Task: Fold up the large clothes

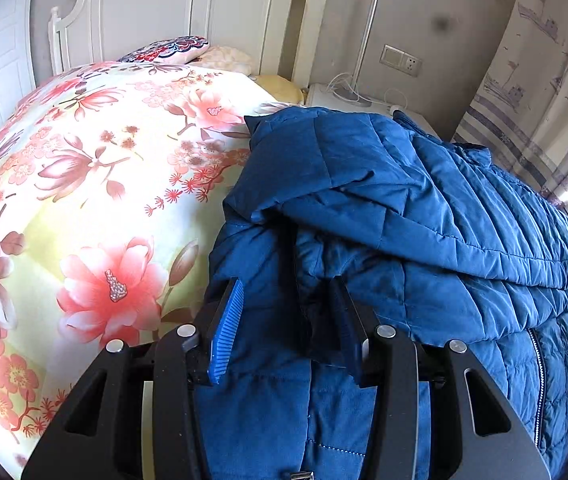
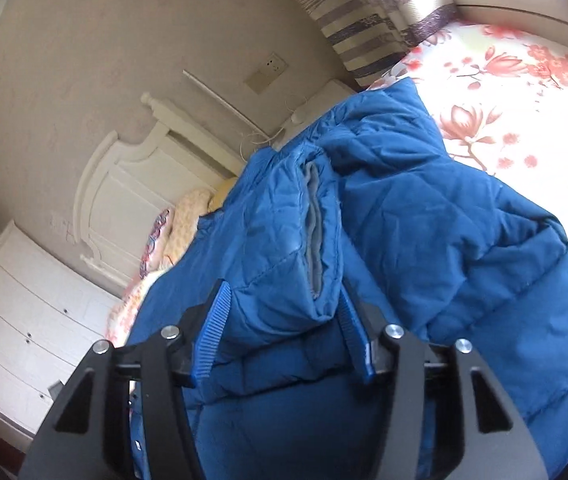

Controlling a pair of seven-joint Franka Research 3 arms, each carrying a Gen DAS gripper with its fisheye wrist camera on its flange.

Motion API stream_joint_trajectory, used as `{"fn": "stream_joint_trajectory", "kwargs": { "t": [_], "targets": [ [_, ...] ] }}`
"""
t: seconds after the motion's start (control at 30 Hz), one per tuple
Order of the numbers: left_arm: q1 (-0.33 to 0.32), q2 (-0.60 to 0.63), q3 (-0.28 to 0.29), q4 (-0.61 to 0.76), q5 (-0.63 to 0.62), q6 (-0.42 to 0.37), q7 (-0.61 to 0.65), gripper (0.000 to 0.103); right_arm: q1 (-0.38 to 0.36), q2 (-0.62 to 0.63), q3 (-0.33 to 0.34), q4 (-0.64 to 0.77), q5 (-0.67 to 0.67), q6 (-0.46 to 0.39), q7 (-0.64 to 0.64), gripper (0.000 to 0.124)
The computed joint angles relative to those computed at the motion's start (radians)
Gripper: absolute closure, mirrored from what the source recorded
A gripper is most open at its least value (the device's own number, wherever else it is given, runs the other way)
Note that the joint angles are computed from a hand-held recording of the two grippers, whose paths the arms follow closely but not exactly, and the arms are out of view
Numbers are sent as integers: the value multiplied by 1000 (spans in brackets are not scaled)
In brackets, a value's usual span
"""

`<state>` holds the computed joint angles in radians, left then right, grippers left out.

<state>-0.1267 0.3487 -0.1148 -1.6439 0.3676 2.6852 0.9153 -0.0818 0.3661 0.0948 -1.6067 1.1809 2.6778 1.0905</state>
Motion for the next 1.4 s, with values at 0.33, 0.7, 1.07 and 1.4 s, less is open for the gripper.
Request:
{"fn": "stream_joint_trajectory", "kwargs": {
  "t": [0.33, 0.7, 1.07, 1.4],
  "targets": [
    [-1, 2, 1, 3, -1, -1, 1, 59, 1, -190, 9, -147, 337, 2, -389, 113],
    [2, -1, 0, -6, -8, 9, 5, 58, 113, -188, -96, -233, -187, 216, 137, 89],
    [2, -4, -1, -9, -7, 9, 2, 58, 300, -49, -249, -20, -1078, 146, 492, 85],
    [-54, -112, 83, -93, 183, 145, -276, 57, 214, 23, -161, 22, -1048, 93, 457, 83]
  ]
}}
